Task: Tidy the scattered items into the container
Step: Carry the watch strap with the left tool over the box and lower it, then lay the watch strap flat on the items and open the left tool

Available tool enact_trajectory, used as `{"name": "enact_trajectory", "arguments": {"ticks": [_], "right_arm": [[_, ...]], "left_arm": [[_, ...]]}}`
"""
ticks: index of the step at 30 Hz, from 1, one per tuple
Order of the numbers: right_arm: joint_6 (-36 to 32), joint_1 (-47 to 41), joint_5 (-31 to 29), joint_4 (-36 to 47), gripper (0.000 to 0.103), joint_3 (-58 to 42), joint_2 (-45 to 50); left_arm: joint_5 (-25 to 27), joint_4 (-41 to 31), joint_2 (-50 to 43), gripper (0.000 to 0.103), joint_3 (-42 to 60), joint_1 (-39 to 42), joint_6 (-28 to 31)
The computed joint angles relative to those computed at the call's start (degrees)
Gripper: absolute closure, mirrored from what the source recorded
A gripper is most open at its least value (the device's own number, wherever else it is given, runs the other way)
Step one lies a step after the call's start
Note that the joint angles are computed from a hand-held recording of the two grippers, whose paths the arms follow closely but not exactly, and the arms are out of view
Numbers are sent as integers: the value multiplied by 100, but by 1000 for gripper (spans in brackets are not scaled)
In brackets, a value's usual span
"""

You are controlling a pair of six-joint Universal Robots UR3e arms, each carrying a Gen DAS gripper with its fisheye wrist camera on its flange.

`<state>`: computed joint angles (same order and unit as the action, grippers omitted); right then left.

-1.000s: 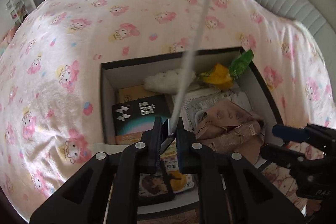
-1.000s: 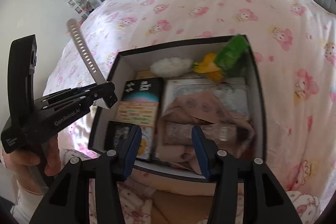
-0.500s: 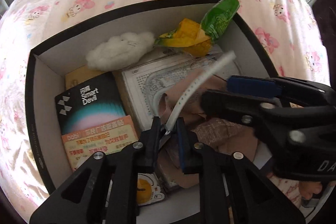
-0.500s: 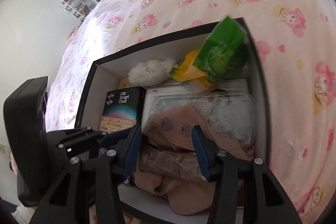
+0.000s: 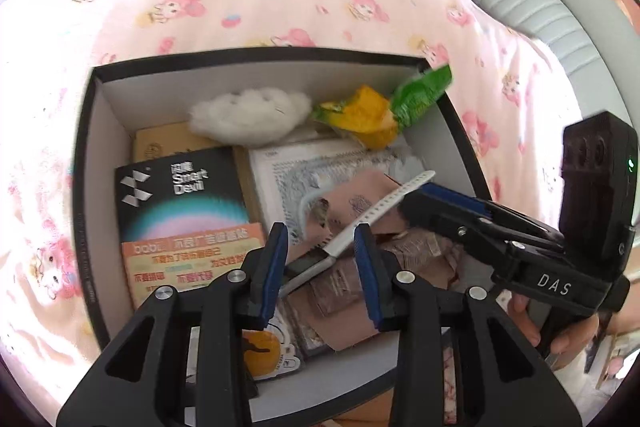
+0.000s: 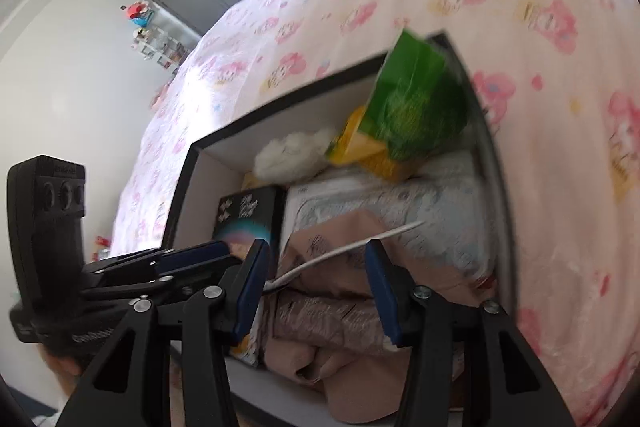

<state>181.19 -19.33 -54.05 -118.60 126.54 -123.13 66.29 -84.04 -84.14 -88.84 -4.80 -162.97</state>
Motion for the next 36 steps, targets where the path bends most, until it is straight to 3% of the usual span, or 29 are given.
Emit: {"name": "enact_trajectory", "arguments": {"ticks": [5, 8, 10, 13, 17, 18, 22, 26, 31, 36], "right_arm": [[657, 865, -1136, -676, 58, -463, 734], [811, 1556, -2080, -1202, 67, -668, 1124], [765, 1818, -2393, -1225, 69, -820, 1320], [547, 1609, -1976, -882, 70, -844, 1301], [330, 1676, -2026, -467, 70, -801, 1198], [266, 1662, -2005, -352, 70, -721, 1094], [174, 1468, -1864, -41, 70, -418, 580], [13, 1089, -1418, 193, 70, -530, 331], [190, 1286, -1666, -190, 70, -881, 832], [251, 1579, -1895, -106, 70, -1289, 1578]], "left_arm": [[648, -18, -624, 69, 464, -277, -419], [639, -27, -664, 69, 510, -181, -578], [444, -79, -591, 69, 493, 1, -632], [13, -385, -550, 69, 487, 289, -565], [-1377, -1816, -770, 69, 590, 1074, 3], [-1457, -1976, -667, 69, 553, 1094, -28], [-1094, -1597, -531, 69, 463, 947, -385], [-1279, -1695, -684, 69, 394, 1019, -498], [-1390, -1341, -769, 69, 41, 1084, -592], [-1584, -1573, -739, 68, 75, 1098, -316]]}}
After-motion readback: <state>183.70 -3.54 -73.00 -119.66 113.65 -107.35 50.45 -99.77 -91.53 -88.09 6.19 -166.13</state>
